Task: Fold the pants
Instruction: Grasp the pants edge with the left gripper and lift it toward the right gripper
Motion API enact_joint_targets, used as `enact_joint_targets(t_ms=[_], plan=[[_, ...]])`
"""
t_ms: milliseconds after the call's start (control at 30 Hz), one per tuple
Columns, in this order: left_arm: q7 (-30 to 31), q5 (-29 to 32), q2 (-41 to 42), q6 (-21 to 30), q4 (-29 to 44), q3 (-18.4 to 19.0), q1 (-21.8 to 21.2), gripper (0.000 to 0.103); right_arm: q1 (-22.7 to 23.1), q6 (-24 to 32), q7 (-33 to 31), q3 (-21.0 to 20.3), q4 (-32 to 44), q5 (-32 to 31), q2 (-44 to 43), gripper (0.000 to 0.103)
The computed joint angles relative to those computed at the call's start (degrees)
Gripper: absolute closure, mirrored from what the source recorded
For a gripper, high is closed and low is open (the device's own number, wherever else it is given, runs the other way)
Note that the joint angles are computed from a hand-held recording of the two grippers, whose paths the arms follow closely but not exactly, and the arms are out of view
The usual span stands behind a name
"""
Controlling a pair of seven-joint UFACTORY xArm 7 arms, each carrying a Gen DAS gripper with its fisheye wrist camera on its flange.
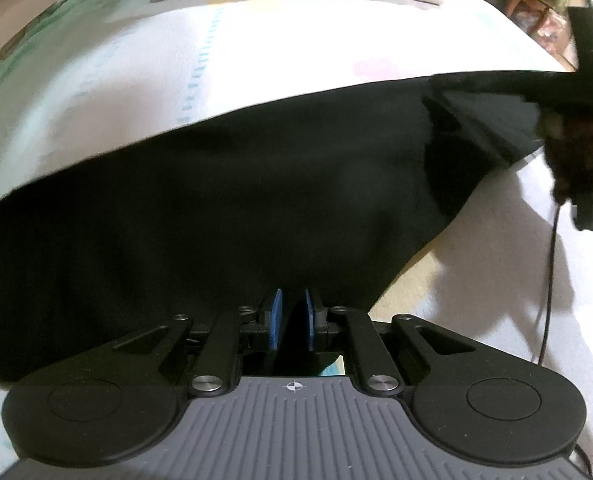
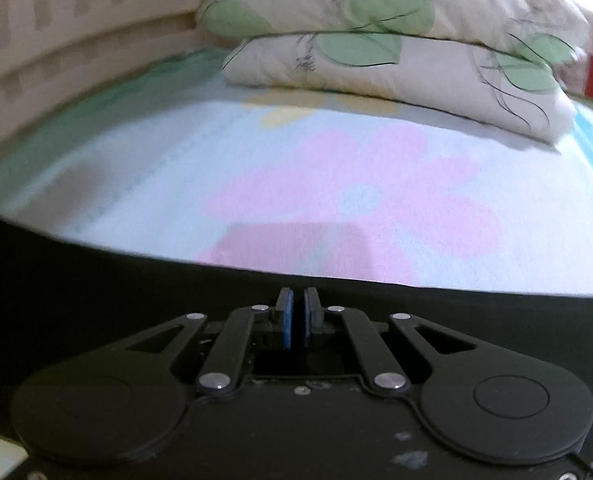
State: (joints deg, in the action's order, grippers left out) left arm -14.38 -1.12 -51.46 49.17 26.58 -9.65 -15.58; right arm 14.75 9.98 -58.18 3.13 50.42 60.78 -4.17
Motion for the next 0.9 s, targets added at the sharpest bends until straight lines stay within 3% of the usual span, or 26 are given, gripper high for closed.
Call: enact_joint_targets(t_ms=[67, 267, 400, 567, 667, 800, 900], plan=[[1.05, 0.91, 0.69, 0.38, 1.38, -0.29, -0.10, 0.090, -0.91, 0.65, -2.10, -1.85, -1.04, 3.92, -2.32, 0.084], [3.83, 2.89, 9.07, -1.98, 9.60, -1.20, 0.46, 0.090, -4.07, -5.56, -3.96, -6.89, -3.42, 0.57, -4.77, 0.073], [4.04, 1.42, 17.83, -4.55, 16.95, -1.47, -0.43, 0.090, -5.37, -8.45, -6.68, -10.53, -1.00, 0.06, -1.83, 0.069], [4.60, 0.81, 29.28, -4.93, 26.13, -3.10, -2.84, 0.090, -9.92, -9.59, -14.19, -10.36, 5.42, 3.90, 4.23, 0.066], [4.90, 2.23, 34.78, -8.51, 28.54, -4.30, -4.36, 0.090, -12.98, -8.78, -19.79, -9.16, 7.50, 8.25, 5.62, 0.063], [-0.49, 2.70, 40.29, -15.13, 28.89, -4.90, -5.44, 0.090, -16.58, -7.00, -16.89, -7.63, 9.53, 6.29, 8.13, 0.061], [-6.30, 2.59, 43.52, -15.94, 29.31, -4.63, -5.90, 0.090, -18.40, -4.91, -10.02, -6.98, 9.76, 0.35, 9.37, 0.061]])
